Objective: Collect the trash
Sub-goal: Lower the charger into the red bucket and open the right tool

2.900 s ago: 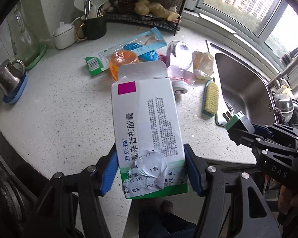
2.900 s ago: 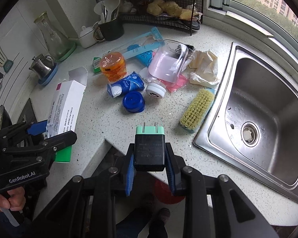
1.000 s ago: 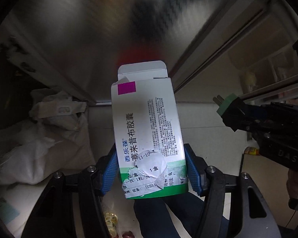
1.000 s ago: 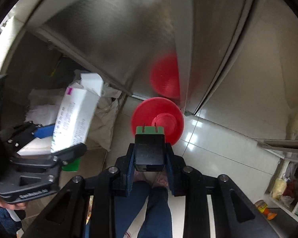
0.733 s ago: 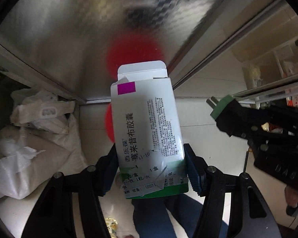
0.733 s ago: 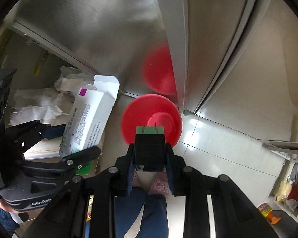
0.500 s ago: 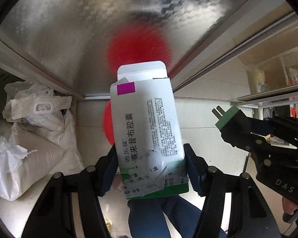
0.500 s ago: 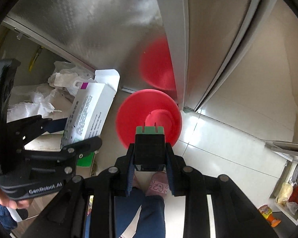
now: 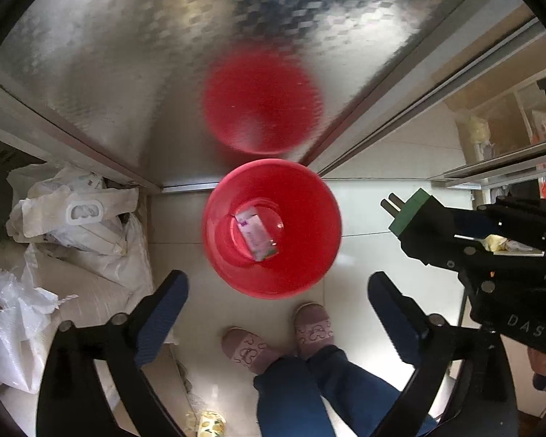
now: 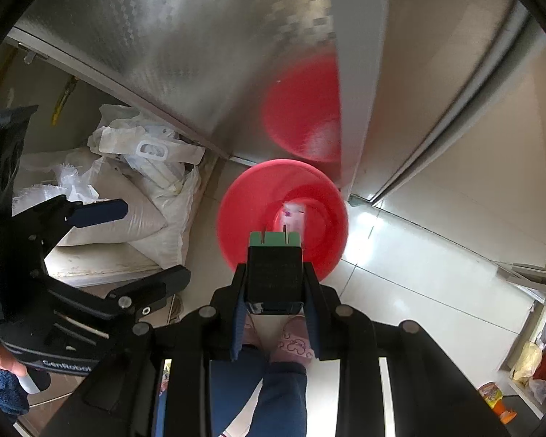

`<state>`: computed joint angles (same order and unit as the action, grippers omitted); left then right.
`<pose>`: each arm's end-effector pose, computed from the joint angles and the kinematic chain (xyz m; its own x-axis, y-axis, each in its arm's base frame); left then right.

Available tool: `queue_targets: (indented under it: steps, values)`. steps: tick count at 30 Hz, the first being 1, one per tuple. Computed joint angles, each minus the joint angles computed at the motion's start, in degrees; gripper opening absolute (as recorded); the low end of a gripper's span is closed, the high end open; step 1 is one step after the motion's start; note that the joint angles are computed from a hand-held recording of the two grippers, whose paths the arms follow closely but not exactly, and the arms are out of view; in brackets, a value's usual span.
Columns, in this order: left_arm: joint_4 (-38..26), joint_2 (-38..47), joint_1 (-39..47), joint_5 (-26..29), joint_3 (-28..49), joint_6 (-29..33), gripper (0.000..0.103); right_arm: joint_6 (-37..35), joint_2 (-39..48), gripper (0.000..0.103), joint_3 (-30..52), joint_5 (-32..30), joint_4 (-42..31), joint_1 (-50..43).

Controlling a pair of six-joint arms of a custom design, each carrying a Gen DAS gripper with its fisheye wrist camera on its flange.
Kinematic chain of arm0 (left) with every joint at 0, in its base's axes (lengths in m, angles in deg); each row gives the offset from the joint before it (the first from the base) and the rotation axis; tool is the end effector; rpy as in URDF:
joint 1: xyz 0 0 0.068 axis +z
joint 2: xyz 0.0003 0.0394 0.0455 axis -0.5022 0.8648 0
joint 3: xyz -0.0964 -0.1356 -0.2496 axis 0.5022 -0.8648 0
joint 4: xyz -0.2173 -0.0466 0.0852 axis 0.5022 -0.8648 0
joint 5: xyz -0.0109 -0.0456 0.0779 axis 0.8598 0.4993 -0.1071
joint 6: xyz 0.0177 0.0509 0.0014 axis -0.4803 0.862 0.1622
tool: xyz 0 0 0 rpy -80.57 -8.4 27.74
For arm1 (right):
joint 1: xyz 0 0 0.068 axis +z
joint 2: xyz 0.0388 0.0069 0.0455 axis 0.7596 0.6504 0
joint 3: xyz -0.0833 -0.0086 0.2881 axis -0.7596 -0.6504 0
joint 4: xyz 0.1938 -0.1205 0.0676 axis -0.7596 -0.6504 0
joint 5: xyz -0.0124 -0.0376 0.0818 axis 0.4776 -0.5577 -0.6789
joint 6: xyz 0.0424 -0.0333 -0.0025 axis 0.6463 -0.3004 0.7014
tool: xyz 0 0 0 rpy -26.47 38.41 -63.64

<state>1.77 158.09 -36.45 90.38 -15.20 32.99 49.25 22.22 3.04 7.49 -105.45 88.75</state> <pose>0.2893 -0.0381 0.2327 -0.9072 0.4107 -0.0917 0.4203 0.8952 -0.1482 0.2563 0.2178 0.2841 -0.9966 -0.0383 -0.0725 -0.0562 0.9630 0.2635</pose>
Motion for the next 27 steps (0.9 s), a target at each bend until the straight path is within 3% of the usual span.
queue_targets:
  steps: [5, 17, 21, 27]
  values:
    - [2.3, 0.0, 3.4, -1.7, -1.4, 1.1, 0.103, -0.5, 2.9, 0.026, 0.7, -1.0, 1.2, 0.4]
    - [1.4, 2.6, 11.4, -2.6, -0.1, 6.5, 0.103, -4.5, 10.6, 0.027, 7.4, -0.4, 0.7, 1.8]
    - [0.8, 2.0, 12.1, -3.3, -0.5, 8.1, 0.103, -3.8, 12.4, 0.046, 10.6, 2.0, -1.1, 3.1]
    - [-2.5, -0.2, 12.9, -1.7, 0.9, 8.6, 0.103, -3.8, 12.3, 0.057, 13.6, 3.7, -4.2, 4.4]
